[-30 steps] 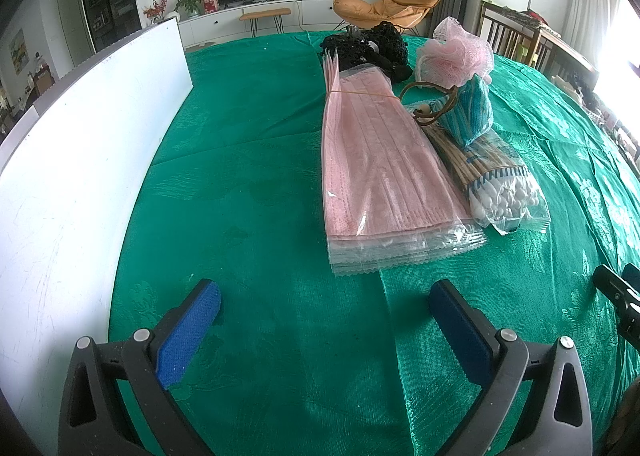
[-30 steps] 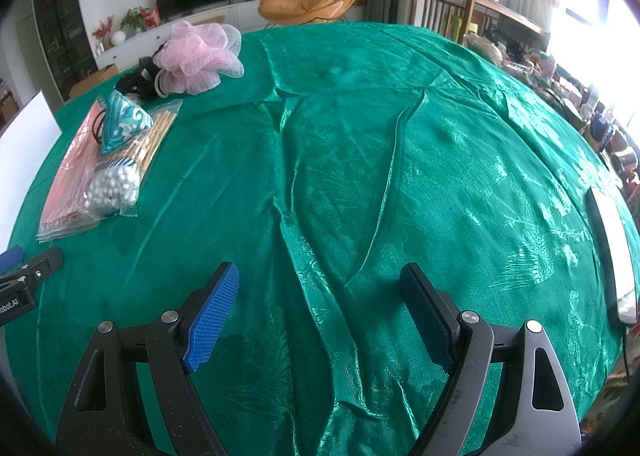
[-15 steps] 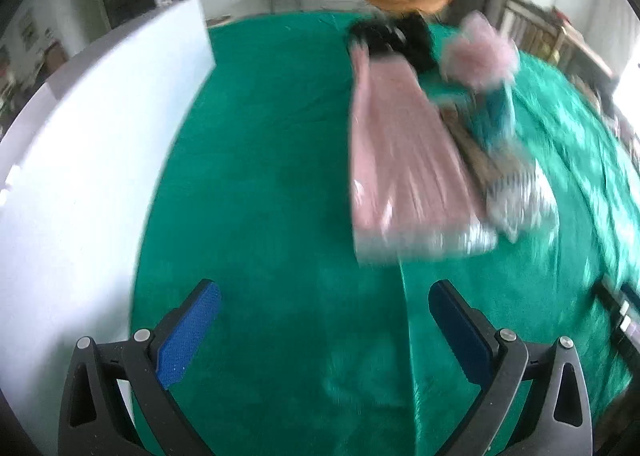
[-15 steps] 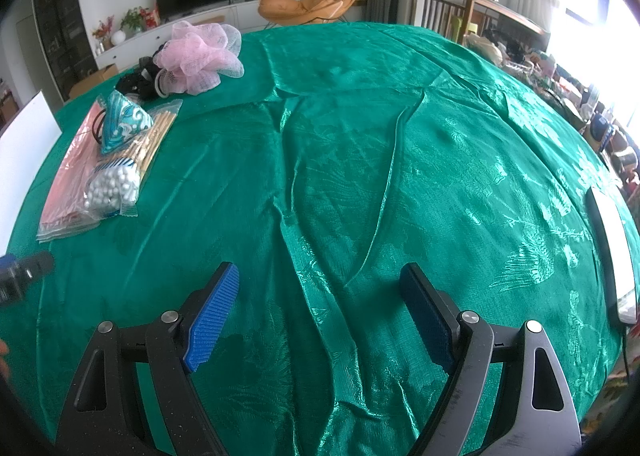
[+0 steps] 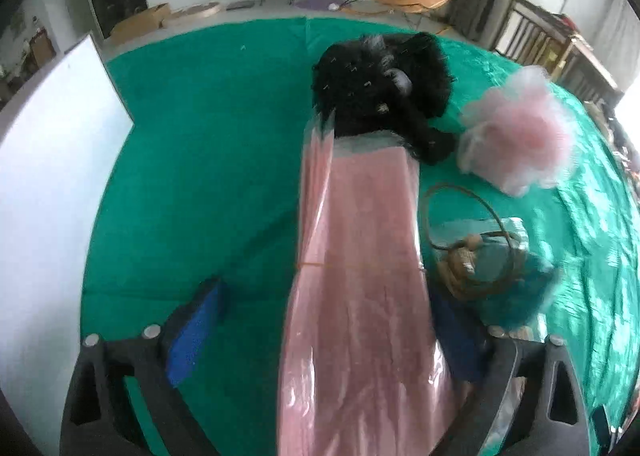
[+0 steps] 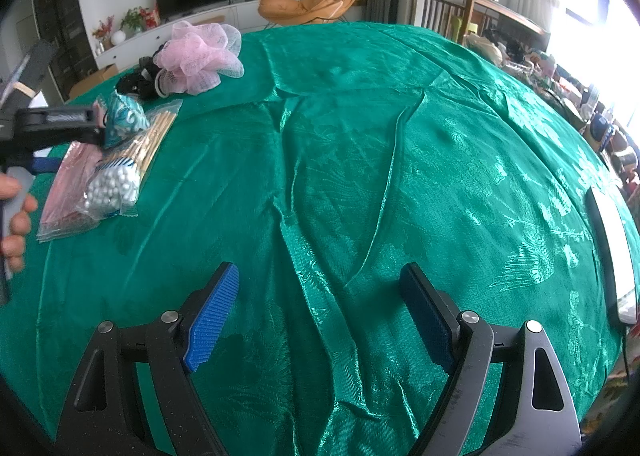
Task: Organize soft objects
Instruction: 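Grasp the pink rubber-banded plastic bundle with the left gripper and lift, then hold the pink bundle raised above the table with the left gripper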
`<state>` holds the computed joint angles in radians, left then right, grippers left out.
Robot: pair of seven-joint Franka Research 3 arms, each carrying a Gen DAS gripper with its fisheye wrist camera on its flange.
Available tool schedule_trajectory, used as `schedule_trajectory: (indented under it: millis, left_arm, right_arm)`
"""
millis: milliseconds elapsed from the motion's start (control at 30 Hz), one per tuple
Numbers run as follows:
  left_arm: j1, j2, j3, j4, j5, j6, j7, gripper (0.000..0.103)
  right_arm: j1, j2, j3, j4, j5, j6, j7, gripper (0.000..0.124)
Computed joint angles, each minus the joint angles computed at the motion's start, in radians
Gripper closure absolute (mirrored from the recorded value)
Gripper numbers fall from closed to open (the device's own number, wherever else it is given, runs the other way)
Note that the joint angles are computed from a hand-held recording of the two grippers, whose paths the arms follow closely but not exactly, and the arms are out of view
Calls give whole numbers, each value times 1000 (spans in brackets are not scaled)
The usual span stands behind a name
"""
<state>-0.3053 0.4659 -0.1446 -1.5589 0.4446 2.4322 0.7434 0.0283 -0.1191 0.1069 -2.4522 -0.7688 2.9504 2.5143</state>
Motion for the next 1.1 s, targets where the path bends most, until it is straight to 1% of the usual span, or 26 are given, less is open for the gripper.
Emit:
schedule_trajectory:
  millis: [33, 67, 100, 133, 167, 200, 233, 333, 400, 467, 500, 533, 567, 600, 633, 667, 700, 767, 800, 1100]
  left_arm:
    - [-6, -6, 5, -8, 15, 5, -6, 34]
    - [-7, -26, 7, -37, 28, 32, -11, 47]
    - [1, -49, -1, -73, 25, 60, -4, 57]
    - [4, -69, -6, -99, 19, 65, -2, 60]
    - [10, -98, -13, -137, 10, 76, -3, 61]
    - [22, -147, -26, -204, -11, 106, 2, 64]
    - [29, -174, -34, -241, -25, 120, 7, 65]
    - [39, -315, -51, -424, -39, 171, -2, 65]
    - [37, -393, -59, -524, -14, 191, -25, 65]
    - [41, -448, -68, -600, 11, 217, -52, 62]
    - [43, -470, -71, -642, 48, 240, -85, 51]
    - [45, -474, -76, -652, 67, 240, -100, 35]
    - [50, -468, -77, -659, 97, 243, -117, 29]
    - [51, -471, -81, -669, 187, 251, -174, 20]
    - [53, -478, -82, -675, 208, 238, -182, 12]
    - [54, -470, -87, -668, 275, 234, -249, 9]
    - [56, -469, -86, -671, 302, 232, -287, 4]
    - [64, -469, -80, -682, 275, 257, -294, 0]
    - [64, -466, -81, -679, 275, 252, -286, 0]
    - [61, -461, -84, -676, 304, 247, -322, 0]
  right_arm:
    - [0, 0, 0, 0, 0, 0, 0, 39]
    - [1, -1, 0, -1, 1, 0, 0, 39]
    - [0, -1, 0, 0, 0, 0, 0, 39]
    - [0, -1, 0, -1, 0, 0, 0, 39]
    - [0, 0, -1, 0, 0, 0, 0, 39]
    - [1, -1, -1, -1, 1, 0, -1, 39]
    - [1, -1, -1, -1, 1, 1, 0, 39]
    - [0, -1, -1, -1, 2, 1, -1, 39]
    - [0, 0, 0, 0, 2, 1, -1, 39]
    - [0, -1, 0, 0, 1, 0, -1, 39]
    - [0, 0, 0, 0, 1, 0, -1, 39]
    - [0, -1, 0, -1, 2, 1, -1, 39]
    - [0, -1, 0, -1, 2, 1, -1, 39]
    - [0, -1, -1, -1, 3, 1, -2, 39]
    - [0, -1, -1, -1, 3, 1, -2, 39]
    - [0, -1, -1, -1, 4, 2, -3, 39]
    - [0, -1, -1, -1, 4, 2, -3, 39]
    - [0, -1, 0, -1, 4, 1, -3, 39]
    - [0, -1, 0, -1, 3, 2, -3, 39]
    - [0, -1, 0, -1, 4, 2, -3, 39]
